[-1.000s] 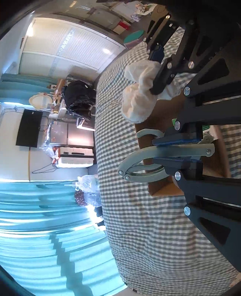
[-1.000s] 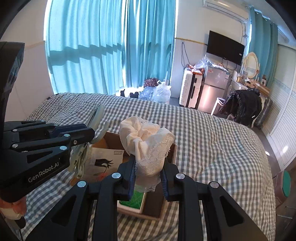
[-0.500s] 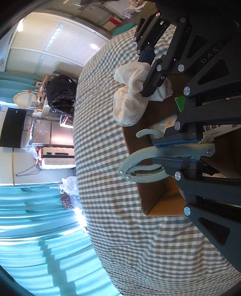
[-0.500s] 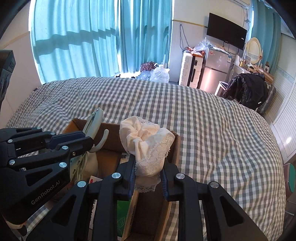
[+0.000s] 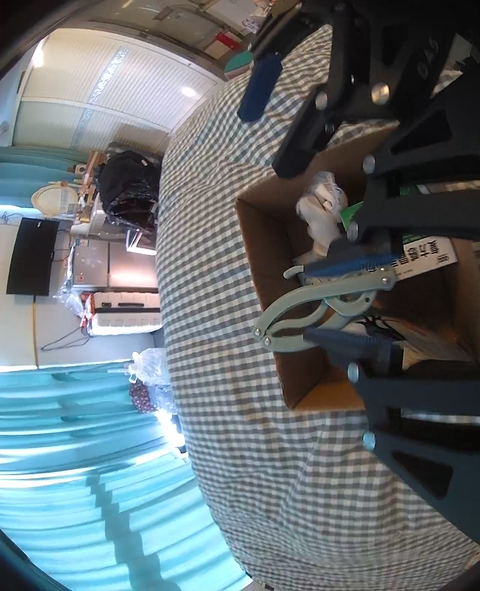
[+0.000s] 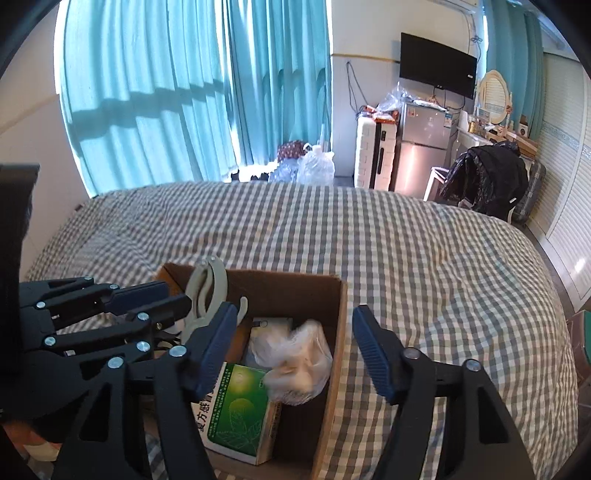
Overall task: Organize objects
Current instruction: 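Withdraw both grippers from the cardboard box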
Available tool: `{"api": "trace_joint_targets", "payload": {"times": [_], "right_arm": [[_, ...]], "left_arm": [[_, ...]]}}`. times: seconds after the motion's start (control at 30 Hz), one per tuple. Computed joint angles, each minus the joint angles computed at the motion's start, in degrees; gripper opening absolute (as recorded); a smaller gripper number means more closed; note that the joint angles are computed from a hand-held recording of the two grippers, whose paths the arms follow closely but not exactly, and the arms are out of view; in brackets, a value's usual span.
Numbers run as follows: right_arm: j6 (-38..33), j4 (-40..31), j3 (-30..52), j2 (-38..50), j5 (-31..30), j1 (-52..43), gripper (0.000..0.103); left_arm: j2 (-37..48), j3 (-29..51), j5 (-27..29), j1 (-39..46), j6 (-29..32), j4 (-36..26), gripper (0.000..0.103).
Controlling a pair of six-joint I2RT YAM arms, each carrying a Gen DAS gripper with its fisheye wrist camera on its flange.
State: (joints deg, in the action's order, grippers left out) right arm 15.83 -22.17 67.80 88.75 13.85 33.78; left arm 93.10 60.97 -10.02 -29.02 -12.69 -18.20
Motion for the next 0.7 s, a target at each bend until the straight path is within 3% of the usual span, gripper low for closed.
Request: {"api": "trace_joint_targets", "payload": {"times": [0.03, 0.1, 0.2, 0.47, 0.7], "right_arm": [[0.18, -0.95, -0.12, -1.39, 0.54, 0.32, 0.073], [0.35, -3.62, 0.09, -4.74, 1.49, 1.42, 0.074], [0.57, -7.84, 0.72, -9.77, 4.44, 3.68, 0.080], [1.58, -23.80, 7.20, -20.15, 16.86, 14.22, 0.090], [8.72, -38.41, 14.98, -23.47, 30.28, 29.36, 0.093]], "left_arm": [[-1.74, -0.66, -0.16, -0.19, -0.50, -0.72, 0.044], [-5.84, -2.11, -0.64, -0.89, -1.35, -2.10, 0.064], [-12.81, -4.20, -2.81, -2.27, -1.73, -4.53, 0.079], [-28.98, -1.69, -10.41, -7.83, -3.68, -17.92, 0.096], [-39.40, 1.19, -20.29, -14.87, -7.20, -29.27, 0.100]]}}
